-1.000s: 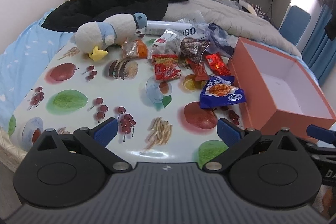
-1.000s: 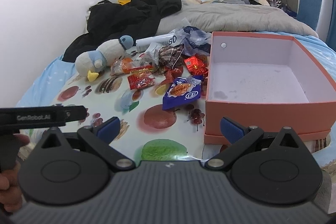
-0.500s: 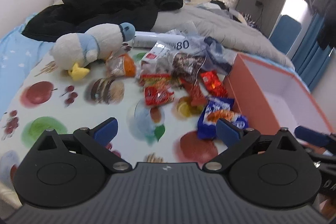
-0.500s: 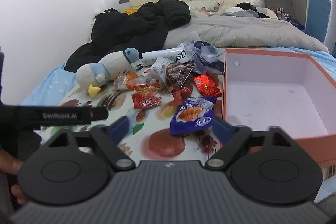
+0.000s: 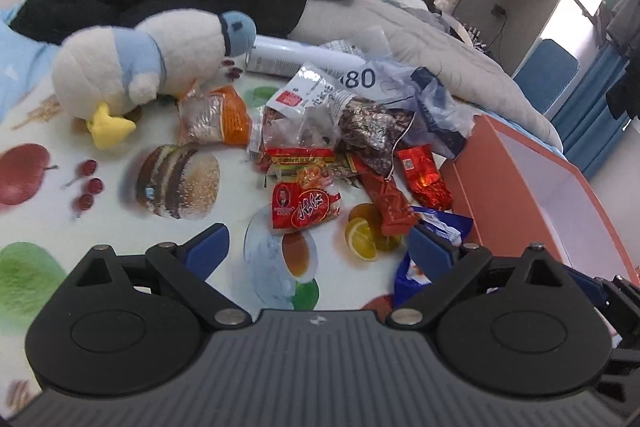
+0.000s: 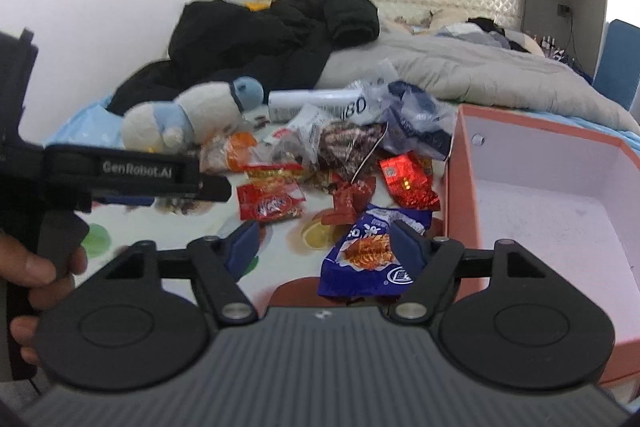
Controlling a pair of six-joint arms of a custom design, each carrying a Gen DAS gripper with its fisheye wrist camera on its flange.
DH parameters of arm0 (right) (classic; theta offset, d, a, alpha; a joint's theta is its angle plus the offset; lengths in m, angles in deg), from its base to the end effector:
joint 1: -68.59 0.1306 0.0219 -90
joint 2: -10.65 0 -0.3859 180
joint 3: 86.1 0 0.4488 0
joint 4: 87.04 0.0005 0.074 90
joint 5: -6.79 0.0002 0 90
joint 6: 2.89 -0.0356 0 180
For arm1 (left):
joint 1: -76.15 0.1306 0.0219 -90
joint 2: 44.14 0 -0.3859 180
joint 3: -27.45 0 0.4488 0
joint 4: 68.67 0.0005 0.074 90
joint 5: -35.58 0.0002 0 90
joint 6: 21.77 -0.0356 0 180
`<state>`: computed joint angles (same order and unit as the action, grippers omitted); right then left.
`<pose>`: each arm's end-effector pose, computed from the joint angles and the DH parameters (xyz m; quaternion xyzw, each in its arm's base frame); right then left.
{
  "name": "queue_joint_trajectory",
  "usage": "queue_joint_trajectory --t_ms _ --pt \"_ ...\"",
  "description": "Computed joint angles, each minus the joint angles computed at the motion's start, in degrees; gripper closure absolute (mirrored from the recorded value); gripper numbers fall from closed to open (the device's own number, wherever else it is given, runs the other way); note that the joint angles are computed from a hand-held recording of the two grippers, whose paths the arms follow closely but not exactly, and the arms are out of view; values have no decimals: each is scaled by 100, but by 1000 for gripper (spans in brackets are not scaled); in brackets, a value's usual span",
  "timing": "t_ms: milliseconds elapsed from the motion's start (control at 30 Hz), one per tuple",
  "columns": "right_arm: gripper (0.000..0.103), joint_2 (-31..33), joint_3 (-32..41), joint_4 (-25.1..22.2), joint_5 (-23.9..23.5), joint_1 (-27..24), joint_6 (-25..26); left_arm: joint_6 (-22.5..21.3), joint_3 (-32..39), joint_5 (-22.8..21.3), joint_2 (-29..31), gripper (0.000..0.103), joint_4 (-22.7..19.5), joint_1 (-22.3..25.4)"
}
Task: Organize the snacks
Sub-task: 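Grasp the blue chip bag with the right tool while the left tool grasps a red snack packet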
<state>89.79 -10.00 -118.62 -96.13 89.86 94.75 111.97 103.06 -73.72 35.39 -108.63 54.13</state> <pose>0.4508 0.1835 0.4239 -0.2703 0.8389 0.1537 0.4467 0.4464 -0.1684 0.4047 -0.2354 0.8785 -0.0801 0.4080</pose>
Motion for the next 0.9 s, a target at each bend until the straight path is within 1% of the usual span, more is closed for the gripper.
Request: queue_joint_trajectory --t_ms 67,200,367,500,567,633,733,800,833,900 --pt "30 124 -6 188 224 76 136 -75 30 91 160 6 123 115" --pt "30 519 233 188 316 135 239 -186 123 405 494 9 322 355" --pt "30 902 382 413 866 280 402 -430 392 629 990 9 503 578" --pt "31 1221 509 578 1081 340 600 -698 677 537 1390 10 500 662" --pt "31 1345 537 683 1286 396 816 -850 782 500 1550 11 508 686" --pt "31 1427 520 841 1590 465 1098 -964 863 551 1691 13 488 716" --pt "31 1544 499 1009 1993 540 1372 -1058 986 634 1894 22 421 751" --pt "31 1601 491 1050 2133 557 1460 -1175 1007 546 1945 31 462 740" --pt "31 1634 513 1000 2131 546 1442 -1177 1018 554 1957 34 461 744" --pt "38 1672 536 927 2112 531 1389 -1133 1031 653 1955 48 461 755"
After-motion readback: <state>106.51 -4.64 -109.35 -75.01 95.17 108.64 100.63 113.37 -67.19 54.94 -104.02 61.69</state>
